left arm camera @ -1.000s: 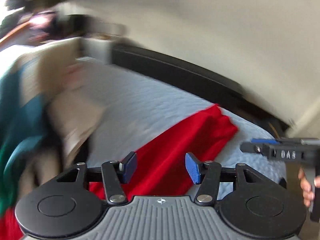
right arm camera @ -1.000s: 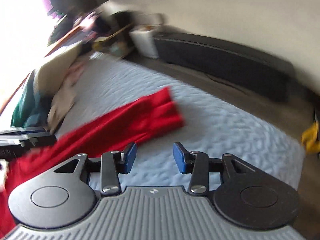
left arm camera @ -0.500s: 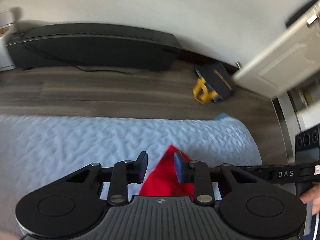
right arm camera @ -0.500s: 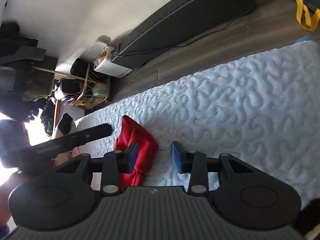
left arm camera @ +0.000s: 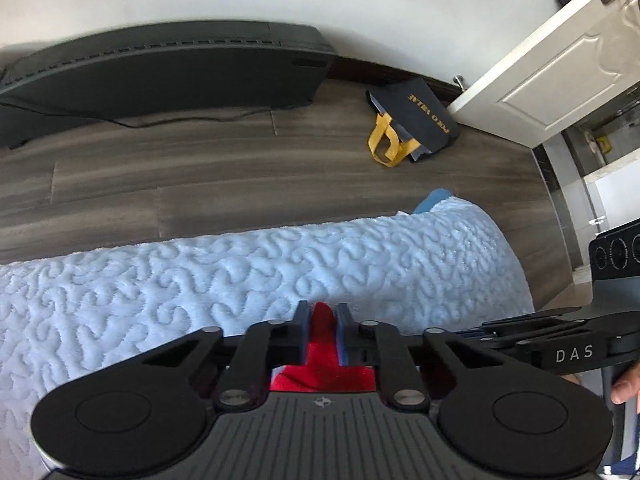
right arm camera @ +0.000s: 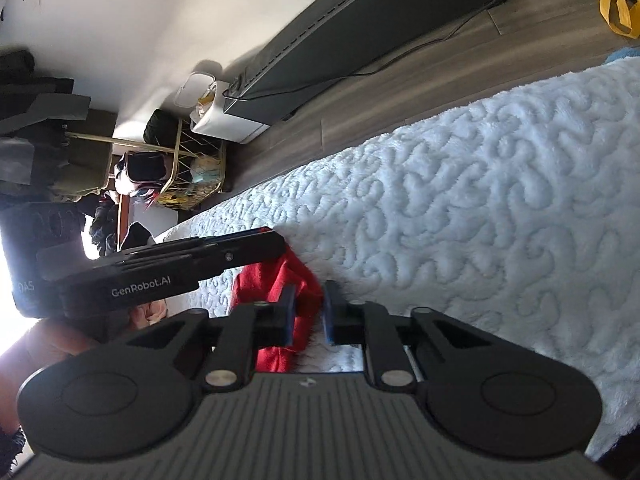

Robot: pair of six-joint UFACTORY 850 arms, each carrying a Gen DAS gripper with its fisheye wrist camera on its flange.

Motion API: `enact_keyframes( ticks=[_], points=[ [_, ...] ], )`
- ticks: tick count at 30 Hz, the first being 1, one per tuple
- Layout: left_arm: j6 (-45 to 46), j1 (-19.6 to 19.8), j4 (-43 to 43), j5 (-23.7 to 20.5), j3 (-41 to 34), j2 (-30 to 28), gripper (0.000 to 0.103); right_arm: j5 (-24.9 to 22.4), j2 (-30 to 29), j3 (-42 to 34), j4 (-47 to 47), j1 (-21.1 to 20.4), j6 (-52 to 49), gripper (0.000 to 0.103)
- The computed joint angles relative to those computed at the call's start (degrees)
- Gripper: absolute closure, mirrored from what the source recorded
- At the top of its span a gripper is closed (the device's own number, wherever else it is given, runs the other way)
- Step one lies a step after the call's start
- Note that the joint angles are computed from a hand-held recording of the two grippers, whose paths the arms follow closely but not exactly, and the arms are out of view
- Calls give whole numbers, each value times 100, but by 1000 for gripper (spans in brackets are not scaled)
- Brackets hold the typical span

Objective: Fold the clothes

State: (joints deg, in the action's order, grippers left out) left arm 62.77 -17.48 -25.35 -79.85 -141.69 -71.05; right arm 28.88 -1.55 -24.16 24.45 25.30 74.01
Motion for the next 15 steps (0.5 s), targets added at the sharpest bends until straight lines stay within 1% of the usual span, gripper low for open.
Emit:
enact_keyframes(
  ticks=[2, 4, 8, 12, 15],
  points=[
    [14, 39, -108, 284, 482, 281, 95, -38, 46, -25, 145, 30, -189, 98],
    [47, 114, -297, 537, 944, 579, 96, -53, 104, -59, 292, 59, -435, 98],
    [98, 448, -1031, 754, 1655, 1133, 97, -132, 406, -190, 571, 159, -1649, 99],
    [361, 928, -1564, 788, 2355, 1800, 97, -348, 740, -414, 526, 331, -2485, 99],
    [633, 1433, -1830, 835, 3082, 2514, 97, -506, 887, -701, 43, 561, -2566, 99]
  ],
)
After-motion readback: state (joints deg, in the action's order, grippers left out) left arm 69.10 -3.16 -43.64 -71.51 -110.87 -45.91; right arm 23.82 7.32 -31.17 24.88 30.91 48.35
